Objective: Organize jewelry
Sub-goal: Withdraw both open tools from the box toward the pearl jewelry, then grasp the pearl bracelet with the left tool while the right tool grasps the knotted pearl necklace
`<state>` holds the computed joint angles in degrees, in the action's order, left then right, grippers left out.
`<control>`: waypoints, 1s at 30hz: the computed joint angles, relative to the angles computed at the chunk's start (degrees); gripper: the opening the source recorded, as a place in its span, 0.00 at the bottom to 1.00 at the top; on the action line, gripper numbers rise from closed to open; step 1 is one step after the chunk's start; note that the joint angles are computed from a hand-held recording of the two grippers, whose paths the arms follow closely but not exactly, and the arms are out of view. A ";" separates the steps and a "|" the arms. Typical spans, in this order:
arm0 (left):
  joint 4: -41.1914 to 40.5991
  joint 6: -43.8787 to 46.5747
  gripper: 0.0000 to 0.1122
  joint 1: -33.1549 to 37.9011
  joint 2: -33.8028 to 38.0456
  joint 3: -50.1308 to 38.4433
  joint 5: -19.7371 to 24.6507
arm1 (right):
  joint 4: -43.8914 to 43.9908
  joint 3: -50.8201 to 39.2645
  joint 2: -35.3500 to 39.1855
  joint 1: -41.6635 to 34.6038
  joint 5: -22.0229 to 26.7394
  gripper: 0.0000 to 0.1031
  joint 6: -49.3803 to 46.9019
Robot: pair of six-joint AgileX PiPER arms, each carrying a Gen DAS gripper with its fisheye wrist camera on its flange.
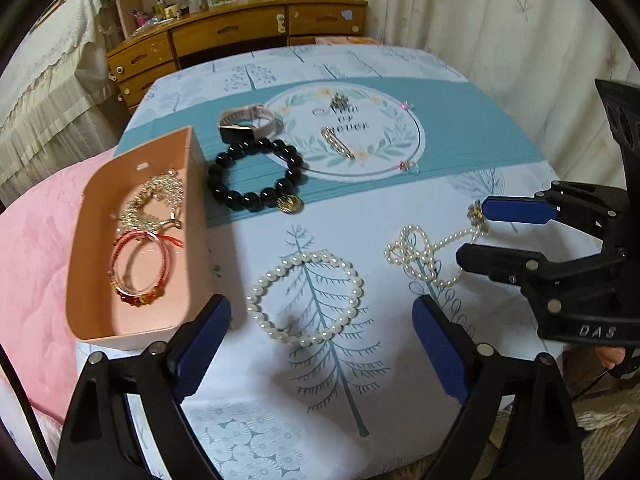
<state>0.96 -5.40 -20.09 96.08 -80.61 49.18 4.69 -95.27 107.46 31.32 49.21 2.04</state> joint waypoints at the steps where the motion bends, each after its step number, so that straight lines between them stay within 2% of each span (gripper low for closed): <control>1: 0.69 -0.43 0.76 -0.62 0.70 -0.30 0.06 | 0.30 0.58 -0.09 -0.05 -0.35 0.53 -0.75; 2: 0.82 -0.41 0.73 -0.99 1.16 -0.65 0.30 | 0.59 0.99 -0.16 -0.10 -0.64 0.53 -1.26; 4: 0.71 0.04 0.60 -1.62 3.05 -2.23 1.48 | 1.44 2.14 -0.53 -0.41 -1.45 0.53 -2.75; 13: 0.10 0.65 0.33 -2.79 9.53 -8.40 5.89 | 4.03 4.74 -1.63 -1.96 -3.11 0.53 -6.24; 18: 1.46 0.57 0.23 -3.74 10.85 -10.65 7.53 | 4.82 4.38 -1.28 -2.36 -2.94 0.53 -7.21; 21: 2.18 0.68 0.07 -4.05 11.26 -11.52 8.45 | 4.94 3.46 -0.61 -2.37 -2.45 0.53 -7.40; 23: 3.73 -0.86 0.05 -4.18 11.31 -11.62 8.64 | 4.93 2.69 -0.11 -2.28 -1.93 0.53 -7.36; 30: 0.54 -1.89 0.05 -0.64 7.83 -8.97 6.36 | 4.48 -0.94 2.39 -1.76 0.83 0.53 -7.20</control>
<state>1.51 -7.29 -20.73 103.91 -89.58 55.54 9.17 -96.21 109.85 29.56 50.04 -5.16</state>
